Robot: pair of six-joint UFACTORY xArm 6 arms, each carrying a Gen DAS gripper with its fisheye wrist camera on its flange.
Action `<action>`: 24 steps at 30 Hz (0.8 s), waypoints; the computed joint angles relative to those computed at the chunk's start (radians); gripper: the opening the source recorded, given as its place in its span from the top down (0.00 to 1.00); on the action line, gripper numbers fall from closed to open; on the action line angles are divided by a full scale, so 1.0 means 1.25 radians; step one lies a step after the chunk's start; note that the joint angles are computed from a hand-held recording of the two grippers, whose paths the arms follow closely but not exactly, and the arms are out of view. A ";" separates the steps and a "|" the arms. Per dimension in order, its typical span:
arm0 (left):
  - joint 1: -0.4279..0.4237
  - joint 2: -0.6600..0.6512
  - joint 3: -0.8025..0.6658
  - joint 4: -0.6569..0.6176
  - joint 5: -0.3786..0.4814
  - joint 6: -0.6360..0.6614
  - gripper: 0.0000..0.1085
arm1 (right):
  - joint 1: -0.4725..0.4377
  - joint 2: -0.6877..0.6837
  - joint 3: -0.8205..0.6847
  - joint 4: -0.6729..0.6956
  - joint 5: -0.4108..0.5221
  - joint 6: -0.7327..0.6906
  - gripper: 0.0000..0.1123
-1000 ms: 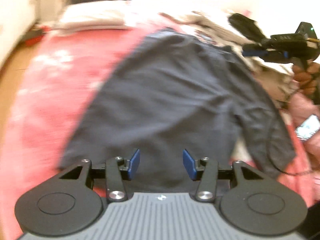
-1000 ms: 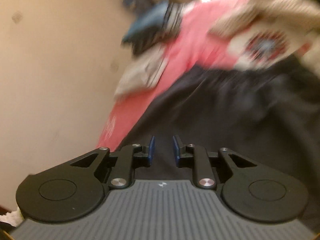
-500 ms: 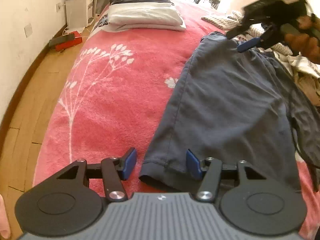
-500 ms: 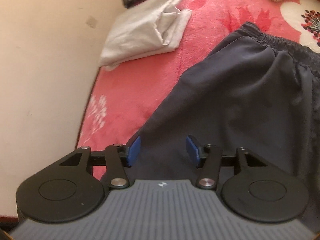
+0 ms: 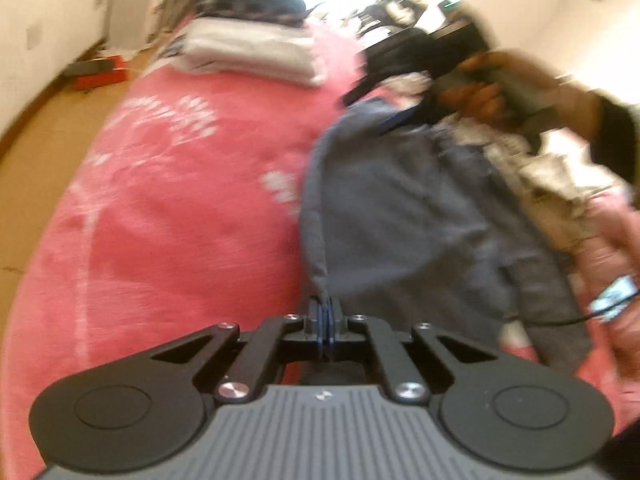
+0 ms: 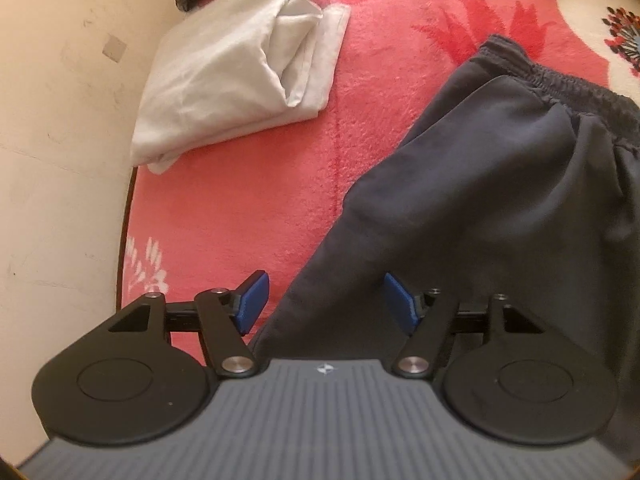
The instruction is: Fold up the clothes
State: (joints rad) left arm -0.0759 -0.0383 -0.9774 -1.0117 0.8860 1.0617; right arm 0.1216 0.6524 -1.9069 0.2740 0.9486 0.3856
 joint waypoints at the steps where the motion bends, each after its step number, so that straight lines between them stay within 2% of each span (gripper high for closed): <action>1: 0.006 -0.011 0.002 -0.029 0.037 0.018 0.97 | 0.001 0.004 -0.004 -0.002 0.005 -0.001 0.43; 7: 0.007 -0.046 0.004 -0.147 0.221 0.117 0.97 | 0.002 -0.012 0.024 0.024 -0.001 -0.051 0.44; 9: -0.005 -0.050 0.004 -0.170 0.258 0.131 0.97 | 0.002 -0.033 0.053 0.029 -0.020 -0.085 0.48; 10: -0.013 -0.049 0.001 -0.179 0.271 0.134 0.97 | 0.001 -0.047 0.073 0.028 -0.033 -0.099 0.57; 11: -0.020 -0.047 -0.001 -0.188 0.284 0.138 0.97 | 0.000 -0.060 0.092 0.027 -0.044 -0.112 0.74; 12: -0.025 -0.043 -0.006 -0.197 0.299 0.138 0.97 | -0.003 -0.073 0.108 0.027 -0.051 -0.124 0.84; 14: -0.037 -0.033 -0.018 -0.213 0.326 0.137 0.97 | -0.014 -0.113 0.161 0.046 -0.078 -0.162 0.93; 17: -0.059 -0.020 -0.034 -0.233 0.357 0.145 0.97 | -0.035 -0.184 0.249 0.064 -0.126 -0.223 0.97; 24: -0.145 0.021 -0.079 -0.293 0.401 0.141 0.97 | -0.101 -0.353 0.442 0.089 -0.210 -0.338 0.98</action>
State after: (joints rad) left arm -0.2566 -0.0126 -1.0761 -1.3783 1.3871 1.2383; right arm -0.0048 0.2110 -1.3540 0.3852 0.6857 -0.0367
